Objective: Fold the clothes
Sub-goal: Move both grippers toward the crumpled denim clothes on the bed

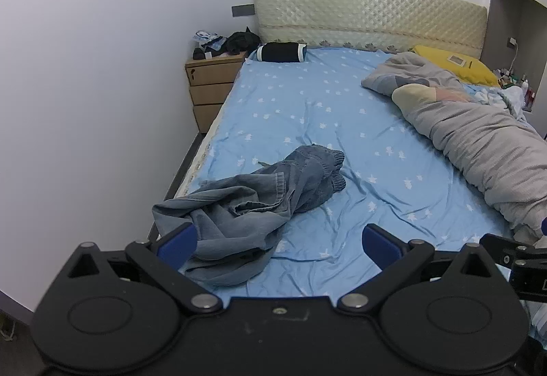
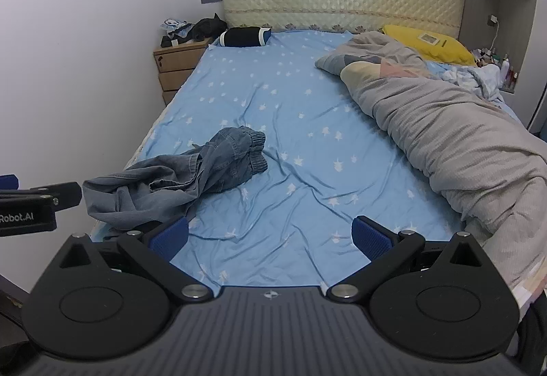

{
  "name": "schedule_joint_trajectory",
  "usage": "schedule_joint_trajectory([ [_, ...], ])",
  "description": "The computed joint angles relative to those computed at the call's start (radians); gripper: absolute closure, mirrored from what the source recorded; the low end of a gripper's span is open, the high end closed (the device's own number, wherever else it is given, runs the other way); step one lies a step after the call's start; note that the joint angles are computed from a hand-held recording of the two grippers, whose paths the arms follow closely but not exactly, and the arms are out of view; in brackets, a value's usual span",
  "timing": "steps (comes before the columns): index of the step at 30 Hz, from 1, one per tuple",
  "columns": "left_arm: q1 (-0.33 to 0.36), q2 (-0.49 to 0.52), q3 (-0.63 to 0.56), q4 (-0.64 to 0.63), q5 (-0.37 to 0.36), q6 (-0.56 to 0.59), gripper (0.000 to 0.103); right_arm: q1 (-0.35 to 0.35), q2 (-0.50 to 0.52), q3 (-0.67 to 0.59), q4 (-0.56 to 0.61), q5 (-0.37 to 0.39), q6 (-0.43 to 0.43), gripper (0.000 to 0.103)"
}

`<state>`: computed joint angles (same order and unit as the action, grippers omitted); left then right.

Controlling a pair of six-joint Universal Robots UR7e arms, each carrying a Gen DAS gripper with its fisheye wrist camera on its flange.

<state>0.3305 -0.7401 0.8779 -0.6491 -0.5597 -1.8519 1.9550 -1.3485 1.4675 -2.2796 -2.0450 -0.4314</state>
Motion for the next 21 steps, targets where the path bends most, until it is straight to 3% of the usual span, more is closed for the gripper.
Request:
schedule_joint_trajectory([
  [21,0.013,0.06,-0.101,0.088,-0.002,-0.046,0.0,-0.032,0.029,-0.05,0.043,0.072,0.02,0.001],
])
